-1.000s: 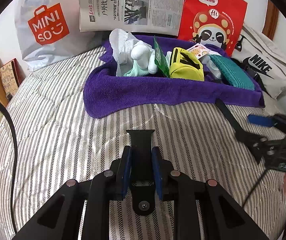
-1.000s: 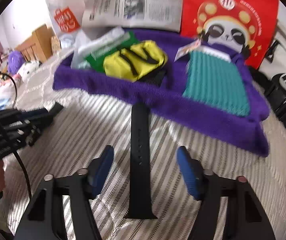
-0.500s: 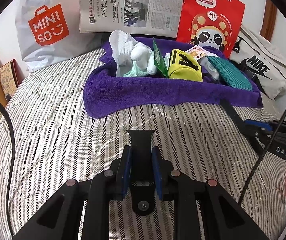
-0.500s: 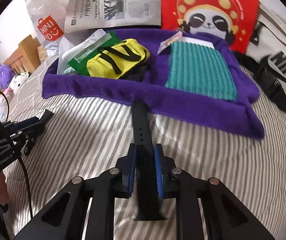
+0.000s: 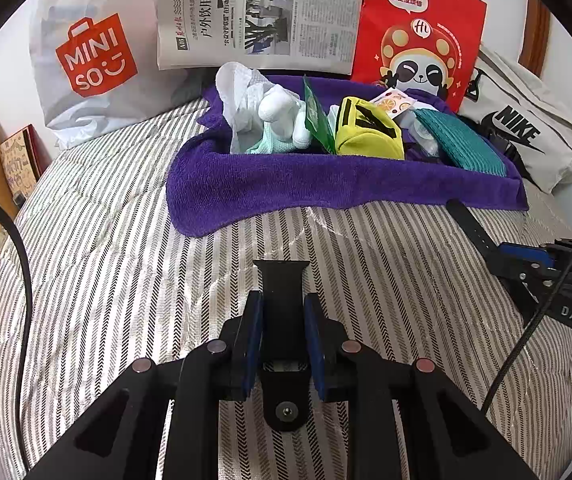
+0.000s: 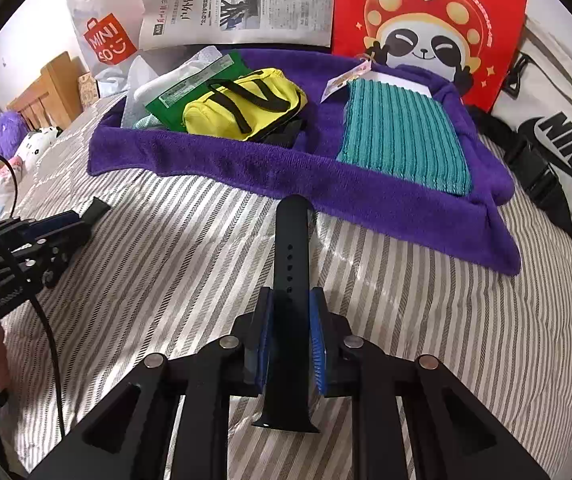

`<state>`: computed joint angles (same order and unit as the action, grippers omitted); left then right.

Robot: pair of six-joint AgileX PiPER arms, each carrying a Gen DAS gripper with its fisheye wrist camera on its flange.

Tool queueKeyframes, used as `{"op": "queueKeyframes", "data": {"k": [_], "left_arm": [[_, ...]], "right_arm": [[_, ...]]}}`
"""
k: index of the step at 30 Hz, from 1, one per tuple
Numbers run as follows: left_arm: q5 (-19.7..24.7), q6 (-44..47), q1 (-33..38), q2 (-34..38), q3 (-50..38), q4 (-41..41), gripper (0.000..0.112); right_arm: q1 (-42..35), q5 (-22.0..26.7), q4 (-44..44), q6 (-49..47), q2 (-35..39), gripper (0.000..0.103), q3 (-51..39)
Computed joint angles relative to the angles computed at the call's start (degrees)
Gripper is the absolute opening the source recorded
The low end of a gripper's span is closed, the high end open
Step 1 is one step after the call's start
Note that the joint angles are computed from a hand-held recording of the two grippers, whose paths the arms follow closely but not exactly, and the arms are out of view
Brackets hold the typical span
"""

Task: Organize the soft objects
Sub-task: 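Grasp the second black strap piece with the right tool while the left holds the first, then release the right tool's strap beside the teal cloth while the left tool carries its strap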

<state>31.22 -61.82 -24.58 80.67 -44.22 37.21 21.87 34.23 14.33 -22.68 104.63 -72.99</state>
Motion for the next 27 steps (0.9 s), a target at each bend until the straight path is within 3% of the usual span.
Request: {"op": "queueKeyframes", "data": {"k": [4,8,18,22,27], "left_arm": [[0.0,0.0,-0.1,0.0,0.1,0.0,0.021],[0.4,-0.2,-0.3,0.0,0.0,0.3,0.021],[-0.2,-0.5,-0.3,-0.5,0.5,0.4,0.020],[-0.4,5.6,1.1,-2.1,0.7,-5.9,0.020],[-1.3,5.2,1.4,-2.4,1.2,-5.9,0.020]], "right_arm": [[-1.4,1.4,5.2,-4.5,-1.6,0.005,0.8],[-1.1,3.1,7.2,-6.7,-1.6,0.004,0.8],[-0.3,-0.3,8.1,-6.1,0.3,0.003,0.6],[-0.9,0.4,8.6,-7.0,-1.5,0.003,1.6],[-2.0,1.3,8.2,-6.1,-0.9,0.003,1.5]]}}
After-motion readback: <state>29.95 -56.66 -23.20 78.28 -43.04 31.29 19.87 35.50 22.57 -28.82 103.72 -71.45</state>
